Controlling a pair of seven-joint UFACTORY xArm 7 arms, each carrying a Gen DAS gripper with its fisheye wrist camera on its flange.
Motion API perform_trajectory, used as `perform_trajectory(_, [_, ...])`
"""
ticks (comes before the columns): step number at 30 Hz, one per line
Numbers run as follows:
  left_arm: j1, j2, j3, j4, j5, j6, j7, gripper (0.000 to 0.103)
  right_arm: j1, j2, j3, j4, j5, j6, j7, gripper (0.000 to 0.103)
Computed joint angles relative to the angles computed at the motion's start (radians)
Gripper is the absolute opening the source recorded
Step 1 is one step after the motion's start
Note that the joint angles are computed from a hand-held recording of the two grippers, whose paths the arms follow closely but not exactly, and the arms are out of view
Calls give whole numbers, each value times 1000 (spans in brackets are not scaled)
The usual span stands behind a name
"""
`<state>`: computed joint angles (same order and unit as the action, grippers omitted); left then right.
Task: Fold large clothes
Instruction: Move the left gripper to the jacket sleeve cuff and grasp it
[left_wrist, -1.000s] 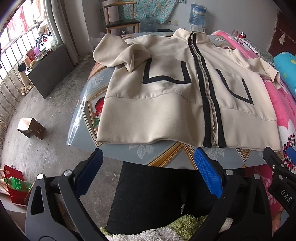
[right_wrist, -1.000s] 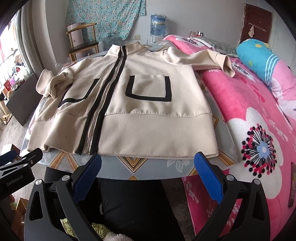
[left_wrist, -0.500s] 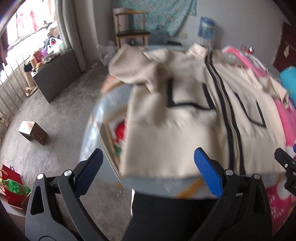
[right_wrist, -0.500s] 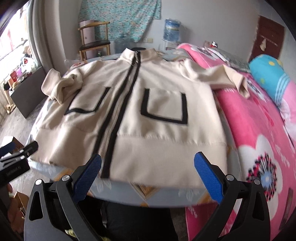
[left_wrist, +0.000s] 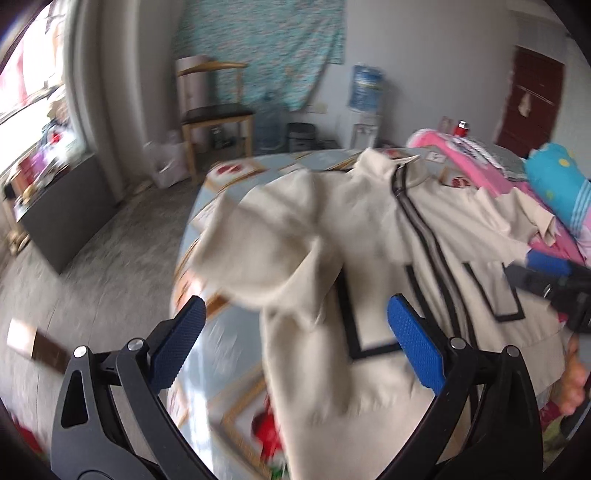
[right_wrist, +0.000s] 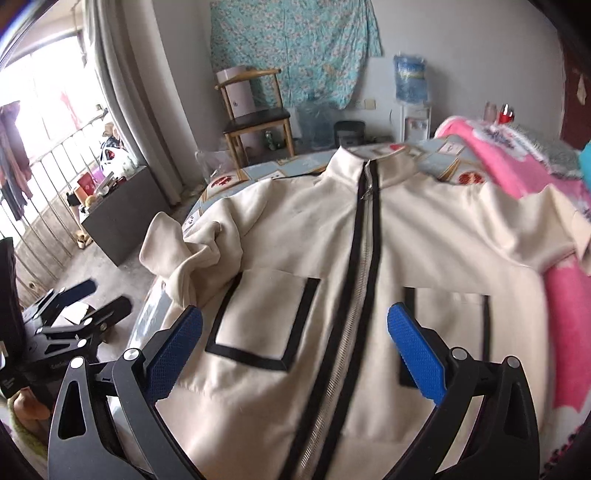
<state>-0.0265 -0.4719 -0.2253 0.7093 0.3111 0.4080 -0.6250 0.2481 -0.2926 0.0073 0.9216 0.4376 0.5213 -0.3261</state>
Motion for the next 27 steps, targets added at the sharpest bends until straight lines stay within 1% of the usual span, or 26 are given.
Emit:
perform_trajectory(2, [-8, 91, 9, 74, 1, -25, 35, 95, -9, 25, 8, 10, -12, -2, 26, 98])
perform_trajectory(3, [-2, 134, 2, 113, 18, -22, 36, 95, -19, 35, 17, 12, -34, -2, 51, 98])
perform_trajectory(4, [15, 195, -16, 171, 62, -13, 27, 95, -27, 42, 20, 12, -49, -2, 67, 98])
perform_trajectory(6, [11, 275, -18, 242, 129, -2, 15, 95, -36, 55, 19, 12, -64, -4, 78, 98])
perform_trajectory(9, [-17, 406, -12, 364, 207, 64, 3, 95, -52, 61, 17, 8, -86, -7, 101, 98])
perform_trajectory(10, [-27, 453, -9, 410, 253, 104, -28, 95, -56, 66, 13, 11, -87, -3, 102, 98])
perform_trajectory(13, [-69, 522, 23, 470, 347, 183, -96, 95, -66, 86, 2, 27, -80, 15, 94, 98])
perform_trajectory(15, [-96, 540, 50, 481, 381, 221, -120, 95, -71, 99, 0, 34, -76, 20, 84, 98])
perform_trajectory(18, [-127, 544, 90, 470, 378, 240, -121, 95, -75, 121, -1, 56, -56, 39, 56, 98])
perform_trajectory(19, [-138, 537, 103, 465, 381, 248, -119, 93, -78, 126, 2, 61, -57, 40, 52, 98])
perform_trajectory(21, [-161, 534, 126, 463, 398, 272, -125, 80, -82, 129, 4, 70, -51, 50, 42, 98])
perform_trajectory(22, [-165, 531, 133, 461, 390, 278, -119, 77, -84, 131, 4, 75, -45, 54, 37, 98])
perform_trajectory(24, [-168, 524, 144, 458, 372, 286, -105, 68, -86, 132, 5, 81, -34, 60, 29, 98])
perform_trajectory(26, [-162, 504, 151, 443, 333, 280, -71, 65, -88, 135, 7, 86, -29, 66, 25, 98])
perform_trajectory(27, [-158, 491, 153, 434, 321, 279, -59, 59, -89, 136, 8, 89, -27, 71, 24, 98])
